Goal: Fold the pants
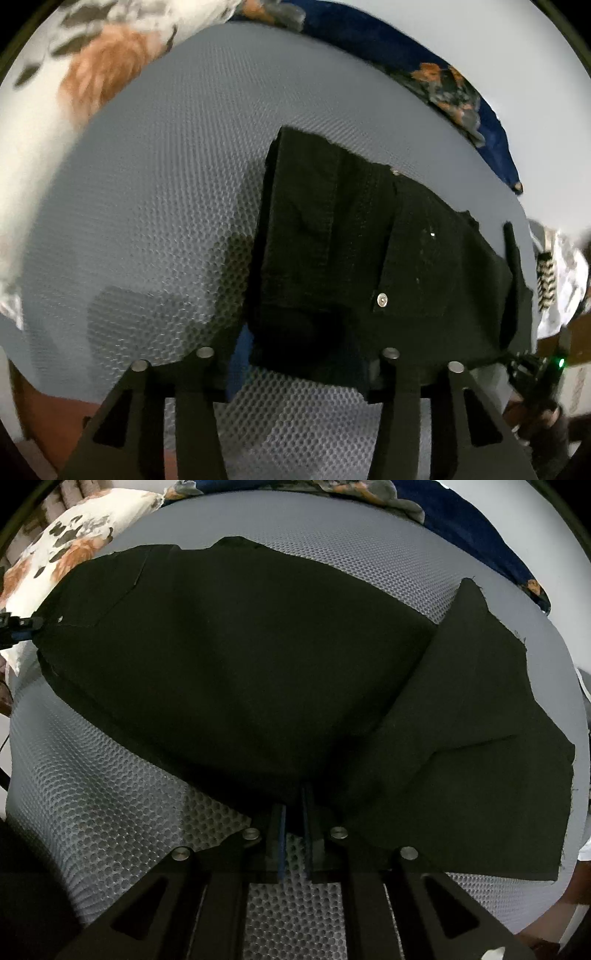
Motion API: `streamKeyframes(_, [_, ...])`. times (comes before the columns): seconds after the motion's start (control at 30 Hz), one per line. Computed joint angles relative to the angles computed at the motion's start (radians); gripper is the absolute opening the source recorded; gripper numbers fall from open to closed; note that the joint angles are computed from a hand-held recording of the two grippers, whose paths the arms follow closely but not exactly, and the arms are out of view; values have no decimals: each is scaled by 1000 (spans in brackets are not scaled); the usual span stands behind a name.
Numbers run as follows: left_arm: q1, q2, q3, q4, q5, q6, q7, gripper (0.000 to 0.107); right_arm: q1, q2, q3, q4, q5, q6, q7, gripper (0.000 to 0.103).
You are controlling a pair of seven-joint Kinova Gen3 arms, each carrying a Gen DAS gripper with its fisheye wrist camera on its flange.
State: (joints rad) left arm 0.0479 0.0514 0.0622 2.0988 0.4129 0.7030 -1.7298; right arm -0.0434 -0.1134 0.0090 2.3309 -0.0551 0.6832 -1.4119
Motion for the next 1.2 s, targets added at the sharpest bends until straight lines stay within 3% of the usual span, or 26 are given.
streamKeyframes(0.07, [-27,-51,53,17,-81,-25,31,49,6,4,18,-5,-24,4,33,8])
streamKeyframes(0.2, [-144,-183,238,46,-244,-81,174,49,25,3,55,-14,-89,22,119,12])
streamKeyframes(0.3, [-94,-217,301,48,-362,-137,293,49,47,3,83,-22,-149,42,192,15])
streamKeyframes(0.43, [77,-166,292,27,-392,-206,306,49,95,-1,132,-29,-244,76,301,19])
streamKeyframes(0.63, [330,11,281,-50,-273,-313,95,49,180,26,183,-50,-350,130,447,21])
streamKeyframes(0.77, [490,125,247,-124,-315,-305,47,49,206,33,170,-48,-360,125,470,21])
streamKeyframes(0.9, [576,215,231,-201,-373,-249,75,49,223,38,159,-49,-385,123,480,21])
streamKeyframes(1.2, [636,338,231,-287,-348,-247,80,47,244,54,160,-52,-433,127,518,22])
